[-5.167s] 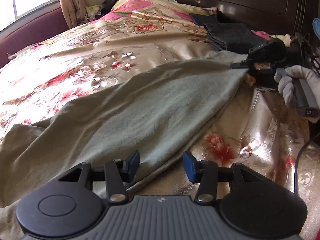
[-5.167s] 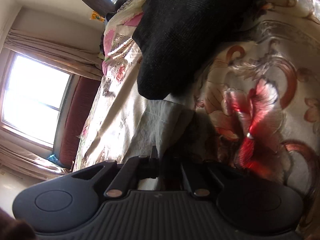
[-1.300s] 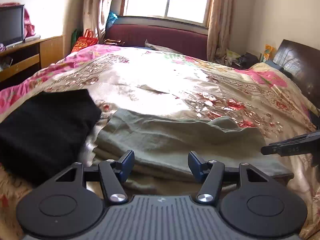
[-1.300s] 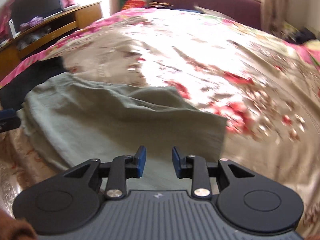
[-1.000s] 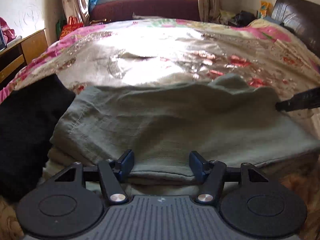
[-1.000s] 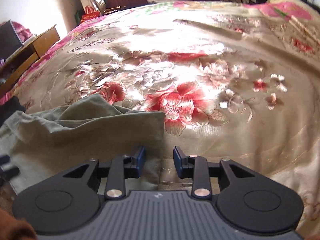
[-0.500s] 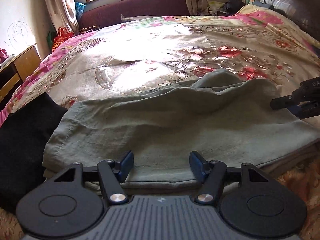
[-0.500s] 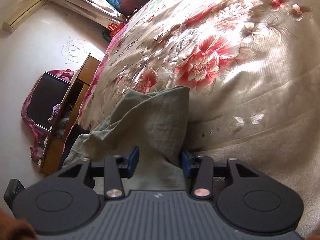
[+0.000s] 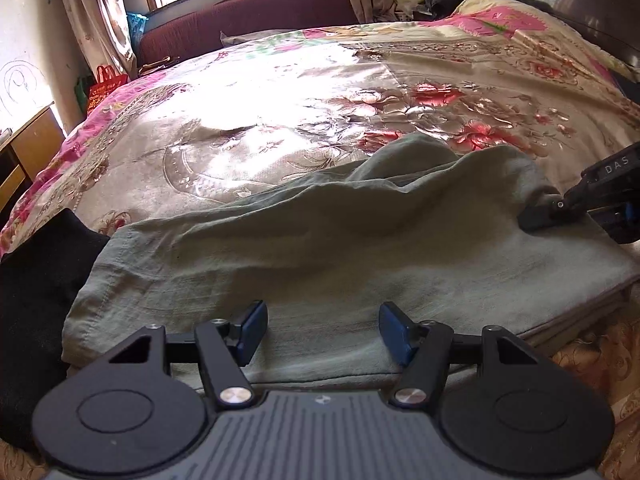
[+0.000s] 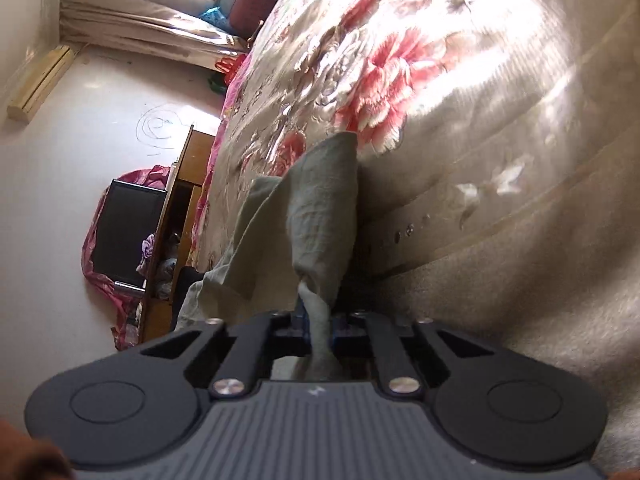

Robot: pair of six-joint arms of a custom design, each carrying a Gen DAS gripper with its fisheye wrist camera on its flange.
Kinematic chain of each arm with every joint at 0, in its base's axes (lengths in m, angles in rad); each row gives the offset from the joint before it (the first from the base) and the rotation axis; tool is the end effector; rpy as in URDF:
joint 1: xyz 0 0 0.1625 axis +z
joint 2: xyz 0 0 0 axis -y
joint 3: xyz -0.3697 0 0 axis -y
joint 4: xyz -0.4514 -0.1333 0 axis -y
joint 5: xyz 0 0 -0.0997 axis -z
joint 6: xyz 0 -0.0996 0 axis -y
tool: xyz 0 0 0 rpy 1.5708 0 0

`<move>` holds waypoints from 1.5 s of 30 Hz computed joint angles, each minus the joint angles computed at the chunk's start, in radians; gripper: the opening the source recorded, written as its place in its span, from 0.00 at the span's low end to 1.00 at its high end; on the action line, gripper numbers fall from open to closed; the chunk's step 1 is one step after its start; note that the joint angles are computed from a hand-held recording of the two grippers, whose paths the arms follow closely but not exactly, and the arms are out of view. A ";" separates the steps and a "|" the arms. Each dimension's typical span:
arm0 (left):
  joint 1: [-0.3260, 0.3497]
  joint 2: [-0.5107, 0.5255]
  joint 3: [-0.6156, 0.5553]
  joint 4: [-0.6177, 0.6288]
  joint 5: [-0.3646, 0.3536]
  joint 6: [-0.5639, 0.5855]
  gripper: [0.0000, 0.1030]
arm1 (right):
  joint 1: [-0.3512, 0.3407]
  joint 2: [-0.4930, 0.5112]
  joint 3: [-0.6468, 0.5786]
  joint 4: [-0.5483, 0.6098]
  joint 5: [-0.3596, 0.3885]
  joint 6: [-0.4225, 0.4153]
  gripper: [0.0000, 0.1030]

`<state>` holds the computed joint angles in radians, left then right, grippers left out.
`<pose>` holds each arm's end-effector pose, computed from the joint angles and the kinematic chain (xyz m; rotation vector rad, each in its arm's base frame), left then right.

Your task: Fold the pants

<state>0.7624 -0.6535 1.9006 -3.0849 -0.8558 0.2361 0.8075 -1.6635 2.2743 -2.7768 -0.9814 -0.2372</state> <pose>-0.2628 -0.5256 -0.0869 1.1236 2.2004 -0.5781 -0.1848 -0.4661 0.2591 0.4577 2.6627 -1.1156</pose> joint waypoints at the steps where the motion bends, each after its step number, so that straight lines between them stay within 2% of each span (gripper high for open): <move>1: -0.004 -0.001 -0.001 0.009 0.000 -0.003 0.73 | -0.013 -0.018 0.015 -0.012 0.020 0.014 0.07; 4: -0.011 -0.011 0.001 0.060 -0.048 -0.033 0.74 | -0.077 -0.140 0.077 -0.002 0.064 0.008 0.03; 6: -0.017 -0.008 0.002 0.084 -0.135 -0.054 0.74 | -0.106 -0.232 0.113 0.011 0.014 -0.015 0.03; 9: -0.047 0.031 -0.008 0.077 -0.204 -0.041 0.76 | -0.120 -0.317 0.133 0.044 -0.133 -0.074 0.04; 10: -0.060 0.045 -0.011 0.074 -0.205 -0.020 0.76 | -0.121 -0.337 0.132 0.081 -0.172 -0.099 0.04; 12: -0.085 0.060 -0.010 0.055 -0.189 0.042 0.76 | -0.136 -0.376 0.132 0.119 -0.168 -0.100 0.10; 15: -0.096 0.040 -0.011 0.060 -0.192 0.080 0.76 | -0.107 -0.422 0.150 -0.012 -0.237 -0.134 0.11; 16: -0.097 0.034 -0.010 0.048 -0.192 0.089 0.76 | -0.093 -0.425 0.147 -0.046 -0.244 -0.151 0.11; 17: -0.097 0.032 -0.014 0.031 -0.193 0.098 0.76 | -0.094 -0.427 0.133 -0.039 -0.209 -0.180 0.11; 19: -0.094 0.038 -0.031 0.008 -0.206 0.102 0.76 | -0.046 -0.368 0.066 0.020 -0.184 -0.215 0.11; 20: -0.092 0.050 -0.045 -0.004 -0.208 0.105 0.77 | -0.003 -0.313 0.018 0.050 -0.210 -0.220 0.11; 23: -0.086 0.099 -0.093 -0.032 -0.200 0.123 0.77 | 0.100 -0.137 -0.127 0.114 -0.329 -0.227 0.11; 24: -0.080 0.109 -0.105 -0.028 -0.210 0.128 0.77 | 0.125 -0.083 -0.186 0.182 -0.377 -0.234 0.11; 26: -0.069 0.124 -0.125 -0.005 -0.209 0.134 0.77 | 0.161 -0.005 -0.277 0.296 -0.522 -0.200 0.10; 27: -0.063 0.132 -0.131 0.003 -0.195 0.136 0.77 | 0.168 0.012 -0.296 0.300 -0.571 -0.195 0.02; 30: -0.043 0.154 -0.150 0.027 -0.118 0.118 0.77 | 0.160 -0.004 -0.291 0.196 -0.651 -0.186 0.00; 32: -0.026 0.154 -0.156 0.053 -0.094 0.075 0.78 | 0.141 -0.038 -0.256 0.130 -0.627 -0.188 0.12; 34: -0.016 0.135 -0.145 0.055 -0.114 0.044 0.78 | 0.131 -0.080 -0.213 0.111 -0.566 -0.228 0.11; 36: -0.023 0.135 -0.137 0.012 -0.094 0.071 0.78 | 0.137 -0.097 -0.182 0.108 -0.507 -0.269 0.11; 39: -0.027 0.142 -0.144 -0.026 -0.068 0.098 0.78 | 0.164 -0.057 -0.186 0.124 -0.444 -0.310 0.11; 41: -0.023 0.152 -0.159 -0.020 -0.034 0.090 0.78 | 0.197 0.004 -0.213 0.110 -0.475 -0.319 0.18; 42: -0.022 0.160 -0.167 -0.009 -0.005 0.083 0.78 | 0.206 0.030 -0.236 0.143 -0.490 -0.311 0.24; 43: -0.019 0.165 -0.172 0.009 0.021 0.070 0.78 | 0.204 0.050 -0.262 0.204 -0.474 -0.282 0.24; 45: -0.011 0.153 -0.160 0.012 0.017 0.051 0.79 | 0.174 0.046 -0.283 0.318 -0.367 -0.273 0.24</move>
<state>0.7514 -0.5005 1.7409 -3.0728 -0.8391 0.2867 0.9815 -1.6171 1.9910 -2.4586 -1.3481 -0.5104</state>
